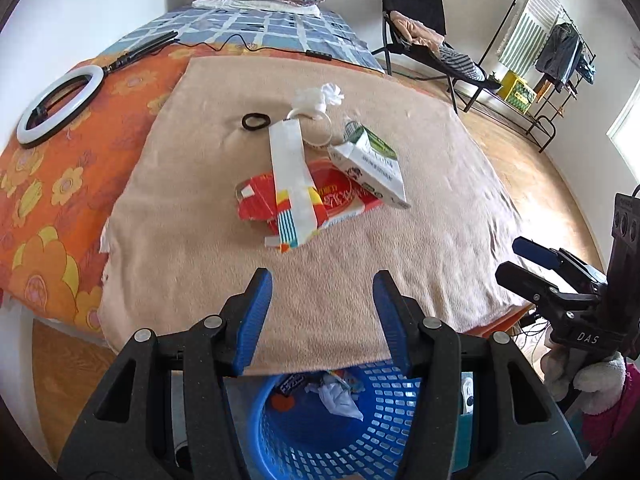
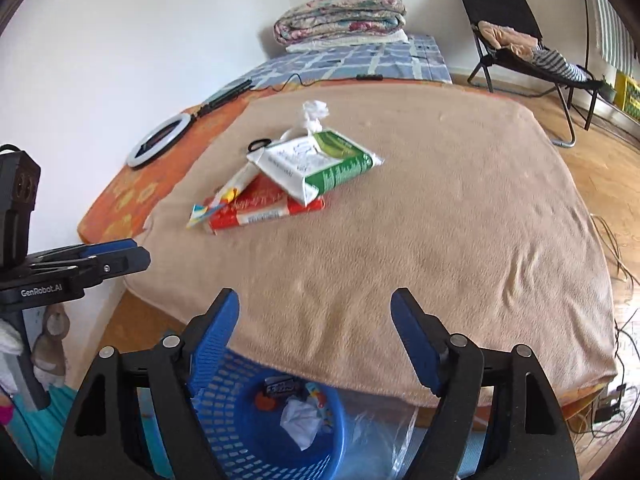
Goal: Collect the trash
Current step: 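Reach the left tool to the white strip and the right tool to the milk carton, then grasp the white strip with the left tool while the right tool lifts the green milk carton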
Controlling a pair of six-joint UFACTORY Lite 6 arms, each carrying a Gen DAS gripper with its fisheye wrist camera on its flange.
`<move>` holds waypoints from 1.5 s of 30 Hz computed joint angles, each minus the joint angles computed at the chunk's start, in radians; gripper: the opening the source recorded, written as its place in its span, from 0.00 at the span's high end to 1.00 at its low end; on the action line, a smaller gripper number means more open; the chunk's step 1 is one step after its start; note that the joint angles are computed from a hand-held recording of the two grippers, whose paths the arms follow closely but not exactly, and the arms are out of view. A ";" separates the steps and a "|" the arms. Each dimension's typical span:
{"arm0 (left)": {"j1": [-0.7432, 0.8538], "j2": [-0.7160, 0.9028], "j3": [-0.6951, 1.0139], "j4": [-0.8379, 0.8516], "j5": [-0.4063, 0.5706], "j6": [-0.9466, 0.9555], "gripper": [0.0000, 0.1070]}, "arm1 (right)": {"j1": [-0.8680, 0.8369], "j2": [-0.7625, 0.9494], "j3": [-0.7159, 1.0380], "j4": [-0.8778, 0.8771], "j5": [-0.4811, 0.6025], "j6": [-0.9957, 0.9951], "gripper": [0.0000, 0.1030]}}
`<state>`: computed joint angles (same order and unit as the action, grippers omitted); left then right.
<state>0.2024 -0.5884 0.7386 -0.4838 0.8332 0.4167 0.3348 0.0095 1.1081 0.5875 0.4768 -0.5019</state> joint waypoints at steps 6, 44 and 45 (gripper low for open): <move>0.008 0.212 0.142 -0.053 -0.078 0.031 0.50 | -0.049 0.220 0.282 0.055 0.087 -0.006 0.21; -0.068 0.863 0.504 -0.167 -0.222 0.062 0.72 | -0.158 1.087 1.150 0.490 0.473 0.107 0.23; -0.075 0.863 0.503 -0.156 -0.228 0.055 0.74 | -0.156 1.102 1.173 0.492 0.479 0.117 0.28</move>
<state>0.1273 0.2742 1.2413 -0.6399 0.6055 0.4721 0.1789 1.1114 2.2814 1.0792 0.9555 -0.3849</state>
